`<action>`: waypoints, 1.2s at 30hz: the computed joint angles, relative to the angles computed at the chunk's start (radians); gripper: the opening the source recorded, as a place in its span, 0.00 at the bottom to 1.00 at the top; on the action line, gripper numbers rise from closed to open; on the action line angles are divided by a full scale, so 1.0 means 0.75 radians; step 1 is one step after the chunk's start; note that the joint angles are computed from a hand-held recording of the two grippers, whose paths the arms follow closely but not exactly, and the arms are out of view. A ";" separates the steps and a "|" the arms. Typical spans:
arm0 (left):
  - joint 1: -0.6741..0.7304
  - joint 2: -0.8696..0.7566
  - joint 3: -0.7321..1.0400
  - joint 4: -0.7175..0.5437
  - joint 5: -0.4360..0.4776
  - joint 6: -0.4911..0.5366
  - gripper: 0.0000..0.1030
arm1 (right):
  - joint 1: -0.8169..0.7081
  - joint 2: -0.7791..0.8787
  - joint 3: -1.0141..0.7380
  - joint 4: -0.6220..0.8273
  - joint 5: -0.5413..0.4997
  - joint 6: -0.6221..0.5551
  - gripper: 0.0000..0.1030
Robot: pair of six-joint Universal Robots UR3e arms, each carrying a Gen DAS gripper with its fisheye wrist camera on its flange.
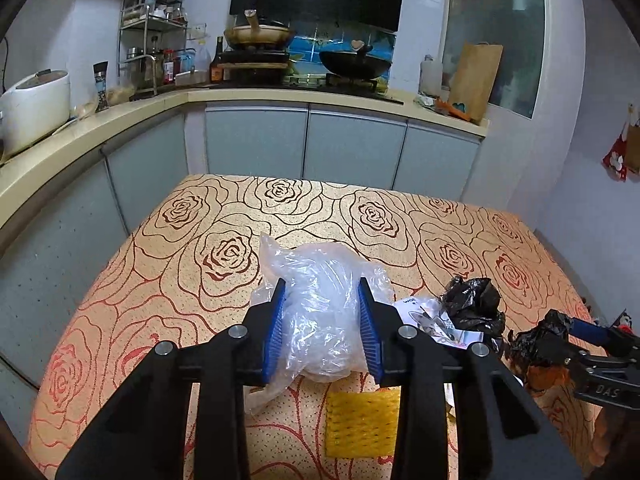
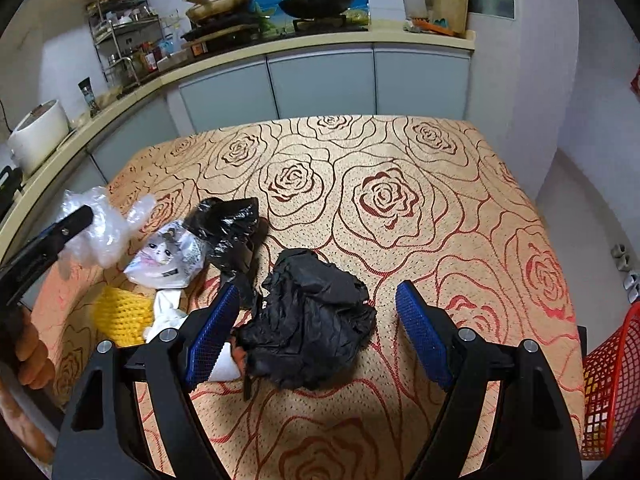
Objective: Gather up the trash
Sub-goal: 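Grasp the clear plastic bag with the left tool while the right grasps the black bag, then carry the clear bag and black bag to the red basket and release both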
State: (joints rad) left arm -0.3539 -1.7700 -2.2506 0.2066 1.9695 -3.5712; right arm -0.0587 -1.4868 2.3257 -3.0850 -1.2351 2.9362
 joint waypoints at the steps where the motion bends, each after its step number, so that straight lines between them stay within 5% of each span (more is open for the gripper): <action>1: 0.003 0.004 -0.003 0.001 -0.001 -0.004 0.31 | 0.006 0.013 -0.007 -0.003 -0.007 -0.002 0.75; 3: 0.008 0.009 -0.005 -0.001 -0.002 -0.005 0.31 | 0.017 0.037 -0.012 -0.014 -0.023 -0.008 0.74; 6: 0.005 0.004 -0.002 -0.002 0.005 -0.006 0.31 | 0.020 0.068 -0.028 0.033 -0.013 -0.038 0.56; 10: -0.012 -0.016 0.014 -0.011 0.049 -0.012 0.31 | -0.011 0.051 0.002 0.040 0.022 -0.055 0.46; 24: -0.106 0.056 0.036 -0.069 0.163 -0.055 0.31 | -0.220 -0.483 0.230 0.179 0.168 -0.173 0.43; 30: -0.238 0.105 0.089 -0.175 0.285 -0.091 0.31 | -0.395 -0.821 0.283 0.423 0.308 -0.255 0.43; 36: -0.381 0.128 0.196 -0.280 0.398 -0.133 0.31 | -0.694 -1.284 0.272 0.952 0.537 -0.449 0.43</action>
